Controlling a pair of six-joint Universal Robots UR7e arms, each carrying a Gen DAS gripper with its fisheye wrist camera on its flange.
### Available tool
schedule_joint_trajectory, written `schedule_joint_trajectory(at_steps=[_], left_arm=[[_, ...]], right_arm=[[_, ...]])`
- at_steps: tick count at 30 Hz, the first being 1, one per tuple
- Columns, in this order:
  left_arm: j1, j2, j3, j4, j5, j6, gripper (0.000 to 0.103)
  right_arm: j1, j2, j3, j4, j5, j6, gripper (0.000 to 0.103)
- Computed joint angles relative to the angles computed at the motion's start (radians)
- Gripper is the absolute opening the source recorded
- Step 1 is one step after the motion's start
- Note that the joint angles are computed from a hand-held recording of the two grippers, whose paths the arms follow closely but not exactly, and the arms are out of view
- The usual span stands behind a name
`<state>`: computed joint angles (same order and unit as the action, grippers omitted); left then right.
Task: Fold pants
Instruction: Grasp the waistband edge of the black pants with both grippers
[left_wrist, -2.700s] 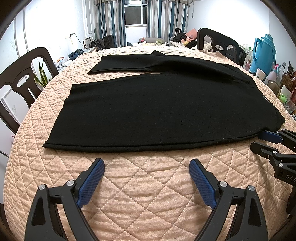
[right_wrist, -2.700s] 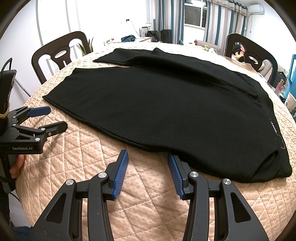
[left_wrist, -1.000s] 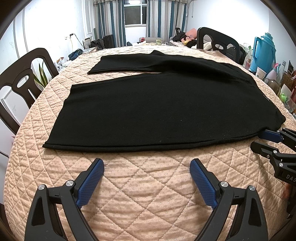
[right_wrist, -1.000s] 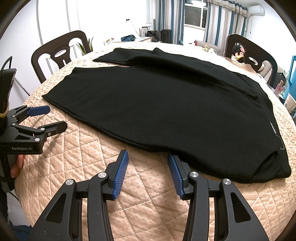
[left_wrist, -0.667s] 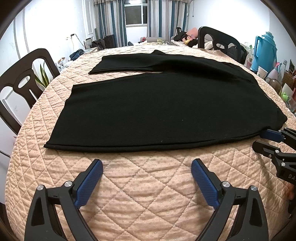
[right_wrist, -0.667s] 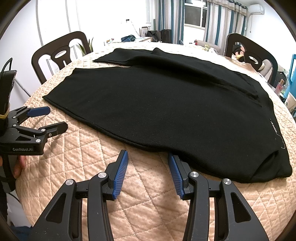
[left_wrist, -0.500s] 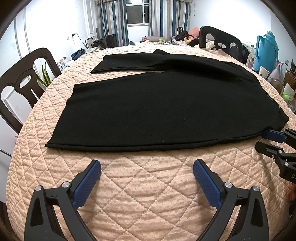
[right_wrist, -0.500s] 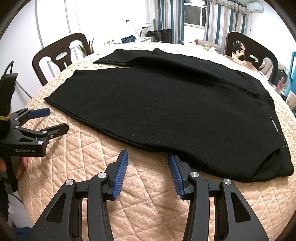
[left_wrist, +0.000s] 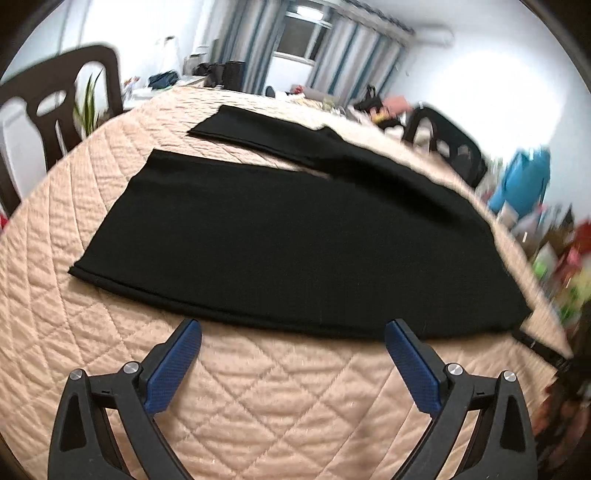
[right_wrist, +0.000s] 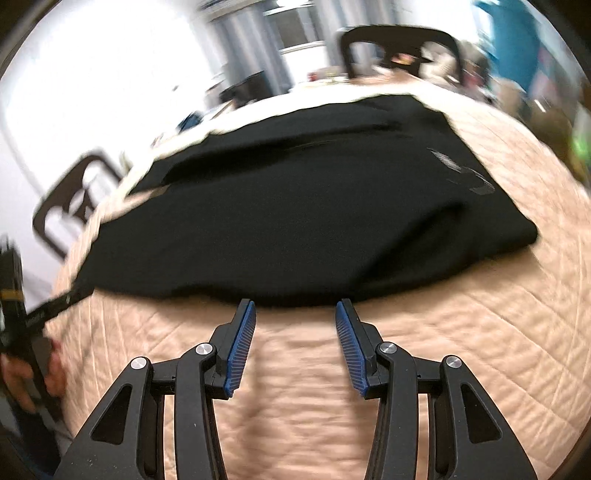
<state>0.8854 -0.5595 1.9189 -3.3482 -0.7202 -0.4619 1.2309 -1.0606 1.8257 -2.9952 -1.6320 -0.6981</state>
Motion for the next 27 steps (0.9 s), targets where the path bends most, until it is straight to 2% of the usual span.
schedule_joint_trajectory(at_steps=[2,6,8,11,13,14,16,17,18,19,24,27], left_arm=[[0.015,0.003,-0.001,-0.066,-0.027,-0.004,0.101],[0.028,0.019,-0.023,-0.125,-0.016,-0.007,0.096],[0.029,0.022,-0.038,-0.112,0.014,-0.019,0.087],[0.036,0.027,-0.061,-0.089,0.052,-0.040,0.071],[0.039,0.027,-0.068,-0.067,0.083,-0.065,0.049],[0.039,0.028,-0.071,-0.059,0.098,-0.075,0.043],[0.046,0.024,-0.072,-0.042,0.122,-0.100,0.015],[0.051,0.020,-0.070,-0.047,0.118,-0.103,0.012],[0.058,0.017,-0.066,-0.068,0.101,-0.094,0.008],[0.061,0.014,-0.062,-0.079,0.094,-0.088,0.004],[0.034,-0.002,-0.021,-0.129,0.121,-0.048,0.003],[0.008,-0.019,0.032,-0.180,0.139,-0.032,0.003]], right_arm=[[-0.027,-0.005,-0.031,0.028,0.046,0.080,0.046],[-0.065,0.003,-0.086,0.041,0.138,0.219,0.046],[-0.075,0.011,-0.099,0.003,0.147,0.283,0.046],[-0.095,0.023,-0.129,-0.010,0.193,0.369,0.046],[-0.100,0.029,-0.138,-0.006,0.208,0.389,0.046],[-0.097,0.028,-0.138,-0.008,0.205,0.397,0.046],[-0.086,0.034,-0.139,-0.017,0.184,0.403,0.043],[-0.082,0.038,-0.142,-0.022,0.169,0.405,0.026],[-0.079,0.044,-0.149,-0.023,0.156,0.402,0.015],[-0.077,0.048,-0.157,-0.015,0.151,0.400,0.009],[-0.088,0.022,-0.126,-0.041,0.195,0.365,0.002],[-0.101,-0.024,-0.086,-0.034,0.212,0.345,0.002]])
